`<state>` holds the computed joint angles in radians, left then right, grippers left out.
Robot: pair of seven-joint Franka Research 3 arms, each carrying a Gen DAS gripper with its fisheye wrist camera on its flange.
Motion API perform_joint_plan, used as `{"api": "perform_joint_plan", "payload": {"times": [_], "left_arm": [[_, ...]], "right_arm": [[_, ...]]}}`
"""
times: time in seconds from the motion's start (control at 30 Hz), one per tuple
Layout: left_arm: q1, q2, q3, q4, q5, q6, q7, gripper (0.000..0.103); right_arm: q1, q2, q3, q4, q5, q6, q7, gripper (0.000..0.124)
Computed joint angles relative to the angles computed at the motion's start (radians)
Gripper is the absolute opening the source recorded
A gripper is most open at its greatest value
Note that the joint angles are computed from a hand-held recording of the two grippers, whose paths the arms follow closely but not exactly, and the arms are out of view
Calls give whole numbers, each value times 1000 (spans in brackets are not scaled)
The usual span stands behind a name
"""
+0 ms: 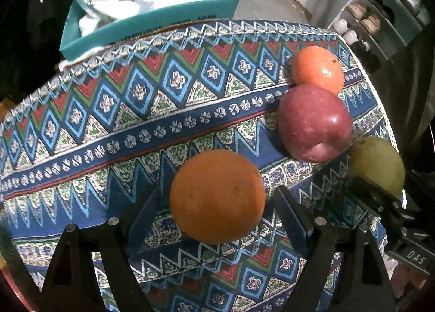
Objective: Organize fruits
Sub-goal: 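Close the right tool on the green fruit while the left tool grasps the orange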
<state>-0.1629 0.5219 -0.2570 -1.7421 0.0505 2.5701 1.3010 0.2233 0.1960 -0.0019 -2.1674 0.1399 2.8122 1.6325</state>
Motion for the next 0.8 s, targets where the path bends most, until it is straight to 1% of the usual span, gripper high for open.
{"api": "perform_joint_plan", "payload": {"times": [0.07, 0.13, 0.2, 0.3, 0.4, 0.53, 0.6, 0.7, 0.8], "left_arm": [[-1, 6, 3, 0, 1, 3, -6, 86], [6, 10, -3, -2, -5, 10, 3, 76], [30, 6, -27, -20, -36, 34, 36, 66], [18, -3, -15, -32, -22, 45, 34, 66], [11, -26, -6, -71, -13, 78, 14, 66], [36, -65, -18, -132, -41, 108, 12, 65], [40, -88, -13, -158, -40, 122, 8, 65], [51, -125, -11, -196, -44, 140, 10, 65], [56, -171, -5, -235, -43, 165, 10, 65]], "right_arm": [[-4, 6, 3, 3, 11, 0, -8, 72], [2, 11, -3, 7, -1, -1, 4, 72], [4, 15, -5, 10, -6, -2, 8, 72], [5, 17, -4, 11, -7, 1, 8, 72], [7, 14, -3, 11, -8, 7, 9, 72], [14, 5, -5, 6, -20, 20, 9, 72], [20, -1, -7, 4, -36, 26, 14, 72], [12, -9, 7, 1, -12, 36, -9, 72], [17, -21, 7, -4, -16, 44, -11, 72]]}}
